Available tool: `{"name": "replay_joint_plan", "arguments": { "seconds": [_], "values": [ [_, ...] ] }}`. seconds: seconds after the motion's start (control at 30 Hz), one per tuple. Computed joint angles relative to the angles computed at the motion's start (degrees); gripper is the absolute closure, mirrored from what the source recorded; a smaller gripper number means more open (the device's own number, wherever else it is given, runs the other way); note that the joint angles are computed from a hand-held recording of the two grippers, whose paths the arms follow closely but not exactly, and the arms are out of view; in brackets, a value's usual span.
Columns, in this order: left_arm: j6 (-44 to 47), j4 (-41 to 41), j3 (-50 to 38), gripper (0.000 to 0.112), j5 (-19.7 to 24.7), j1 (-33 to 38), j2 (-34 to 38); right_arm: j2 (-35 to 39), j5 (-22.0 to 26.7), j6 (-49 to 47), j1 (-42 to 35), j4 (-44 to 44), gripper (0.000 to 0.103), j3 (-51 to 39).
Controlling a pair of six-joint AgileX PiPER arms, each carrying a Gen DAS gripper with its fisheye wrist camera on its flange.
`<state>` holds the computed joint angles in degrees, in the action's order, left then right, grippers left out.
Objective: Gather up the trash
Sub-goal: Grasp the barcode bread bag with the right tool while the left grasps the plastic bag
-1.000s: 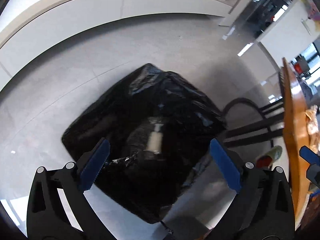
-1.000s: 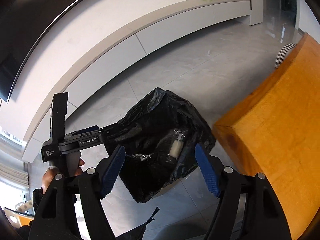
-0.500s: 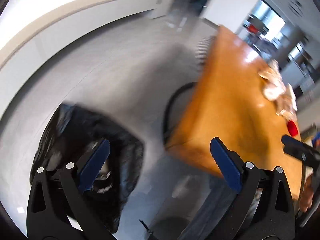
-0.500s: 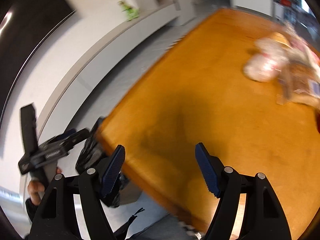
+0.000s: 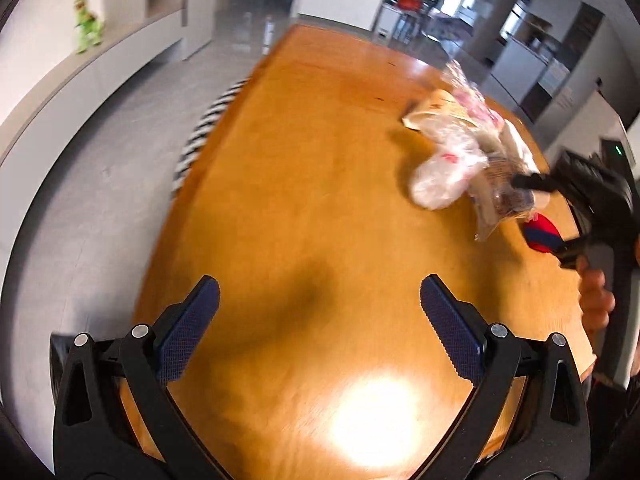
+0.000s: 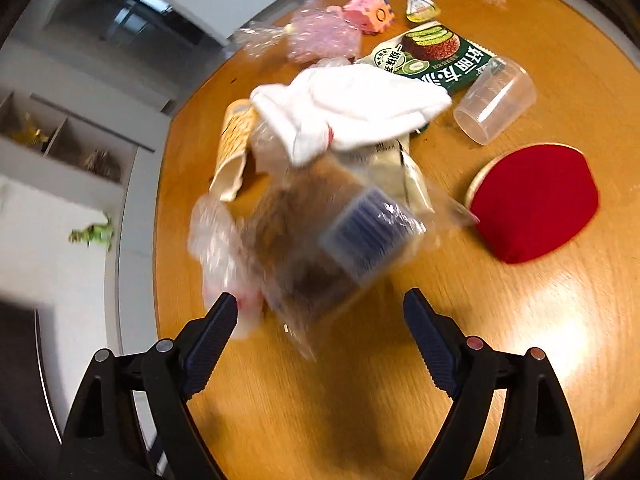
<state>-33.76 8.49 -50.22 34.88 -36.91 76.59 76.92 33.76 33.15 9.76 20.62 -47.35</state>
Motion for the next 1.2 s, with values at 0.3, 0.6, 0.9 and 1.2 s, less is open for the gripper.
{"name": "replay_joint_plan", "arguments": {
  "seconds": [0.3,0.6,0.9,1.2],
  "values": [
    [3.3,6.6,-18.1,0.015,1.6,-3.7,17.9,9.5,1.1,-0.8,-3.9,0.2,0.017,-7.3],
    [15.1,1.7,-36.0,0.015,7.5,-2.9,33.8,0.4,1.4,-16.7,-8.1,8.9,0.045,0.8],
    [17.7,-5.5,-31.8,0.066,2.8,-1.5,32.3,-8.7,2.6,-19.8,-7.9,8.7,0.047,6.1],
    [10.4,-0.3,-9.7,0.066,-3.6,-2.6,10.5,-18.9,3.6,-12.7,0.4,3.5,0.047,10.5]
  ]
}}
